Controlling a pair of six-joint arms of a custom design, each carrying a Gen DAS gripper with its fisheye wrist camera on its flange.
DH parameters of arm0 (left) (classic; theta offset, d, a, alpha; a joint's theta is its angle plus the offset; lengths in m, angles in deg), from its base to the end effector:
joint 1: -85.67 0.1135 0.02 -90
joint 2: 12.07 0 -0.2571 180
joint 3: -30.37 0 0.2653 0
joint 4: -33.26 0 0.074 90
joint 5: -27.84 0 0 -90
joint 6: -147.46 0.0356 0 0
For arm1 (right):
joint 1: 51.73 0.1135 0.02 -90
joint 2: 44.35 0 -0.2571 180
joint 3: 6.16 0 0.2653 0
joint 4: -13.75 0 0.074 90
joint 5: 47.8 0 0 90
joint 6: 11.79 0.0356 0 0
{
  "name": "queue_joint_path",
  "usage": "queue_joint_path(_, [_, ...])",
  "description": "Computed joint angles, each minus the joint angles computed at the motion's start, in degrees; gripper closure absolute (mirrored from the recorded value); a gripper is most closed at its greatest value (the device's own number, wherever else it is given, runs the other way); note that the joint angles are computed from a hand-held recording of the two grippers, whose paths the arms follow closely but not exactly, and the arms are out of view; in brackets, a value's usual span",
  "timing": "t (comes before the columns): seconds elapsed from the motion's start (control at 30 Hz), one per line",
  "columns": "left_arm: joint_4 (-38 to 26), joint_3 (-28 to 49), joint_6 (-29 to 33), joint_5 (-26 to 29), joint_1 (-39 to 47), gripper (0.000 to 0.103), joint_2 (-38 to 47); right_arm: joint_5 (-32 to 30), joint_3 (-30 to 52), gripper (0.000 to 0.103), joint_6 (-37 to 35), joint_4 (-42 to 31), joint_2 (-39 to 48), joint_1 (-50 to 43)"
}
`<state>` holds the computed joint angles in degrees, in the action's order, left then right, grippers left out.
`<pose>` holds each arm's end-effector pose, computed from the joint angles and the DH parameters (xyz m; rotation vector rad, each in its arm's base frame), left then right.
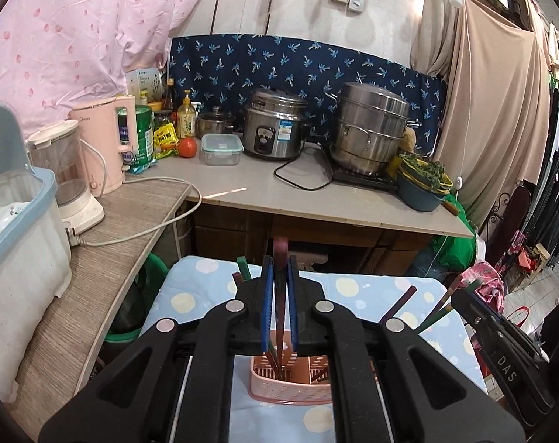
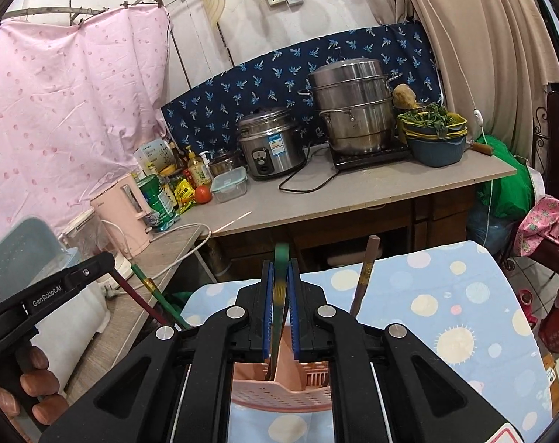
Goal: Organize utensils
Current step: 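Open both grippers to release the chopsticks into the caddy, then move both open grippers back toward the remaining chopsticks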
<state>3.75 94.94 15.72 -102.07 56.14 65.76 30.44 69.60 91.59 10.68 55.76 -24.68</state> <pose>0.2709 -0.1272 0.2352 -0.5531 2.0464 0.0845 0.3560 0.1899 0.2071 -0.3800 2.0670 0.6432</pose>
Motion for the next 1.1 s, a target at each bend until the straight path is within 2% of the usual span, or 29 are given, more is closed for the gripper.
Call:
queue_joint_path(0.07, [-0.3,-0.4,-0.7,-0.3,-0.3,0.093,-0.3,0.2,-0.2,0.09,0.1,-0.1,-0.3,-0.1])
queue_joint_path(0.17, [-0.8,-1.0,-1.7,-0.8,-0.8,0.074,-1.4,-0.3,-1.2,0.087,0.6,-0.3,-1.8,-0.5])
queue_joint_path(0.33, [-3.6,-1.0,-3.2,-3.5,-3.6,0.071,-3.3,-1.1,-4.5,0.077,1.0,0.0,-6.0,-1.1])
queue_joint_path(0.4, [-5.7,-0.9,-4.4,-4.9,-5.1,0.069,-3.9,-1.3,-6.5,0.069,1.3,-0.1,-8.4,-1.3])
queue_joint_path(0.47, [-8.0,-0.7,-6.0,-6.7,-7.0,0.065,-4.5,-1.5,-9.0,0.065,1.2,-0.1,-11.1,-1.5])
queue_joint_path(0.57, [-12.2,-0.6,-9.3,-9.9,-10.6,0.055,-5.5,-1.9,-12.8,0.061,0.7,-0.8,-15.2,-1.8])
queue_joint_path(0.63, [-14.9,-0.5,-11.6,-11.3,-12.7,0.055,-5.7,-2.3,-15.0,0.061,-0.1,-1.7,-17.6,-2.0])
queue_joint_path(0.83, [-24.2,-0.1,-21.2,-14.3,-19.5,0.055,-6.1,-3.0,-23.0,0.061,-1.7,-4.5,-26.9,-2.8])
queue_joint_path(0.97, [-33.2,0.8,-31.5,-16.7,-25.7,0.054,-3.5,-3.0,-29.4,0.061,-3.9,-7.1,-33.9,-2.7])
queue_joint_path(1.1, [-38.2,-0.1,-41.3,-16.1,-31.4,0.051,-0.3,-1.5,-37.0,0.061,-5.9,-9.2,-40.8,-1.9])
